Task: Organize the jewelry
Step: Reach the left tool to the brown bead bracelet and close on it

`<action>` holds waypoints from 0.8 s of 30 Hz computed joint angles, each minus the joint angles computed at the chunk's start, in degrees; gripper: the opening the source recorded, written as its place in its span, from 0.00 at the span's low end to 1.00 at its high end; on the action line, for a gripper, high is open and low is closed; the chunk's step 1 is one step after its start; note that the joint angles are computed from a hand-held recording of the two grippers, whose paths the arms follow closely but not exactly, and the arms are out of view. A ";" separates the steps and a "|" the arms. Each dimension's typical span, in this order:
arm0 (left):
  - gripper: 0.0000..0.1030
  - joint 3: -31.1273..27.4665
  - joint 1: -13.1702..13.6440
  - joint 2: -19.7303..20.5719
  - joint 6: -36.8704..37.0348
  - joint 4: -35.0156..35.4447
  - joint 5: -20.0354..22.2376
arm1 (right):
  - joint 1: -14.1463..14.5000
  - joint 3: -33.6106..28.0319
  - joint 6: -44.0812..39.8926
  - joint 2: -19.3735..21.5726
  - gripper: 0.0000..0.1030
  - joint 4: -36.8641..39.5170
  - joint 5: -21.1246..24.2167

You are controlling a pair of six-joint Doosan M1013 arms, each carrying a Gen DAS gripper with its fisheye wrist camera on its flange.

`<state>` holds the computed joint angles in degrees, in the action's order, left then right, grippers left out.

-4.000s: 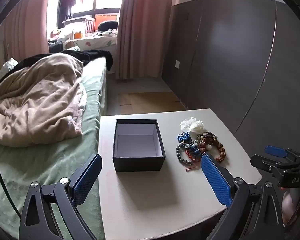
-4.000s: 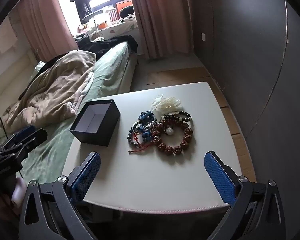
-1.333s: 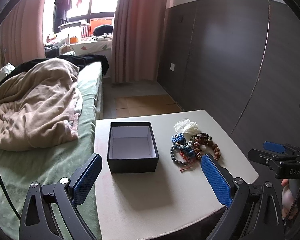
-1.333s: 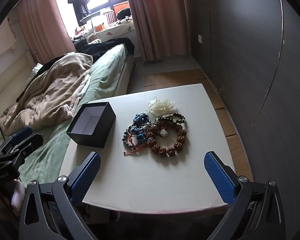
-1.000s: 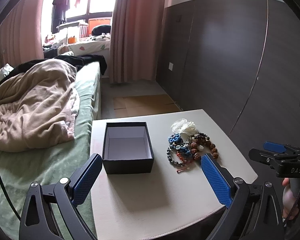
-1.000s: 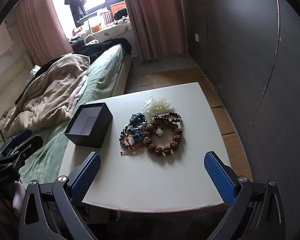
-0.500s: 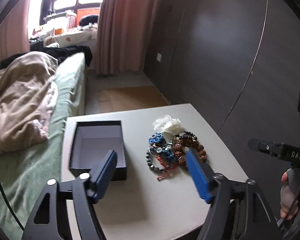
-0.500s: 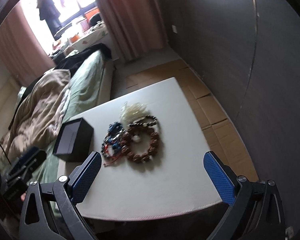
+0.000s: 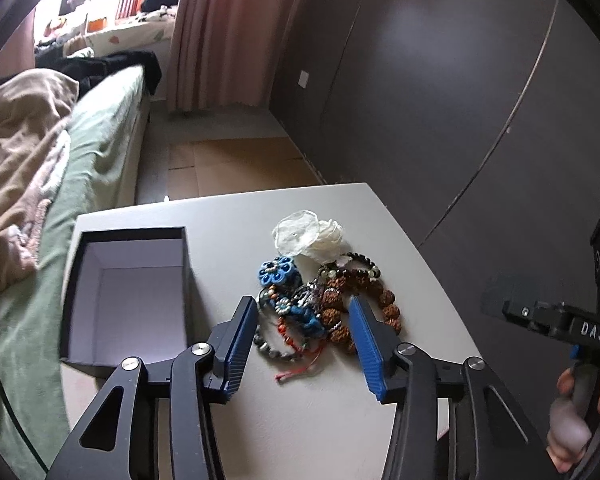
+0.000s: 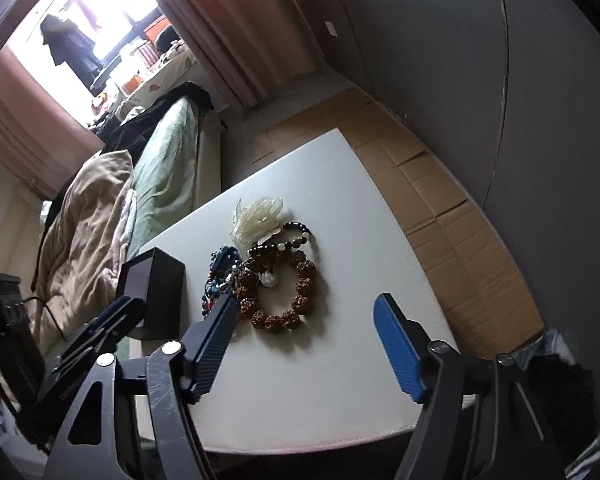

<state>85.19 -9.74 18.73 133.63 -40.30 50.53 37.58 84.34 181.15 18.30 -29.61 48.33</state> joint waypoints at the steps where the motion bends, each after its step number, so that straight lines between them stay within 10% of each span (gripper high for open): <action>1: 0.44 -0.35 -0.30 0.32 -0.34 0.33 0.18 | -0.20 -0.03 -0.06 0.09 0.69 0.41 -0.12; 24: 0.20 -4.39 -5.17 6.20 -6.21 10.78 -0.65 | -4.21 2.30 2.43 -0.86 0.69 3.58 -5.63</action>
<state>80.80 -14.91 24.94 127.42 -29.52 49.88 33.37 86.64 183.58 17.44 -26.04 42.70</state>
